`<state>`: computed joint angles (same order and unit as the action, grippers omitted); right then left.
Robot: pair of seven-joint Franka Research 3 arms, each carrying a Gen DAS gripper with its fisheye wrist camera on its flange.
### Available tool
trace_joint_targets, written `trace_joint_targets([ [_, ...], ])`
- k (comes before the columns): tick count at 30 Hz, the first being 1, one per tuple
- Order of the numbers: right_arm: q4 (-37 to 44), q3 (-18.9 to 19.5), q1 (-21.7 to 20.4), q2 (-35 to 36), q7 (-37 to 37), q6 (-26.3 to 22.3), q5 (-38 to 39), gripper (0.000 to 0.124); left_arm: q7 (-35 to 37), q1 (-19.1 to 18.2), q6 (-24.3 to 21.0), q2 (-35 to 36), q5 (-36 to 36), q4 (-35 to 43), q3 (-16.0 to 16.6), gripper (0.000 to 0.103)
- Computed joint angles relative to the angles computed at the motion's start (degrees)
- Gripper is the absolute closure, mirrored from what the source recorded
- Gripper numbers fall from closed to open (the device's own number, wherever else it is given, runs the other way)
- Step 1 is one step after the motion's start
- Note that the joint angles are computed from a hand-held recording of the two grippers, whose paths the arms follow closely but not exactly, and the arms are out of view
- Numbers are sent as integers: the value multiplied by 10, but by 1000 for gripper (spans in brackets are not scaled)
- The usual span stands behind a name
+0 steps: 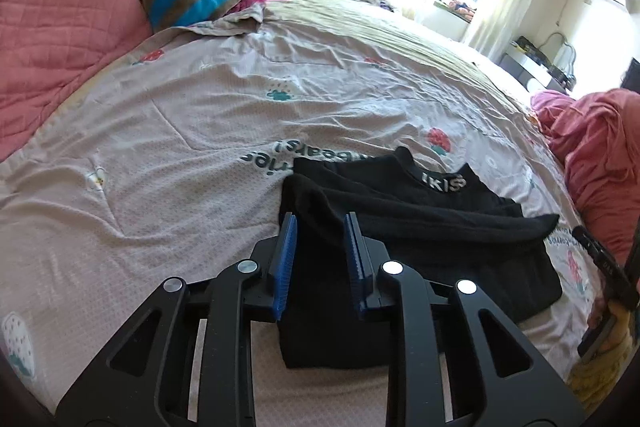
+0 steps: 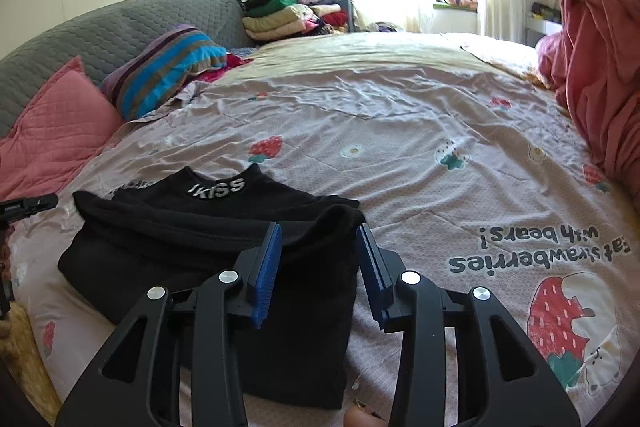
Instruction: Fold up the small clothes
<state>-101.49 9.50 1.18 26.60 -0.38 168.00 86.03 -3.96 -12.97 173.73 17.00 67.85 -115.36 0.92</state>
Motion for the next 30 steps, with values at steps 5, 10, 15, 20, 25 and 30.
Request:
trace_joint_targets([
  [5,-44,-3,12,-29,-21,-28,-36,103,55,2,-4,7,-32,-7,-22,87],
  [10,-60,-19,51,-14,74,-9,-176,103,124,-15,-34,38,-81,12,-29,87],
  [15,-17,-84,116,50,271,0,-358,103,205,-26,-67,85,-149,55,-36,87],
  [20,38,-76,110,92,332,-3,-419,103,238,-46,-85,119,-180,99,-17,87],
  [25,93,-71,103,128,391,-13,-471,103,286,-45,-101,146,-219,143,-15,87],
  [30,151,-55,85,164,448,-29,-504,103,303,-45,-105,165,-253,174,-5,84],
])
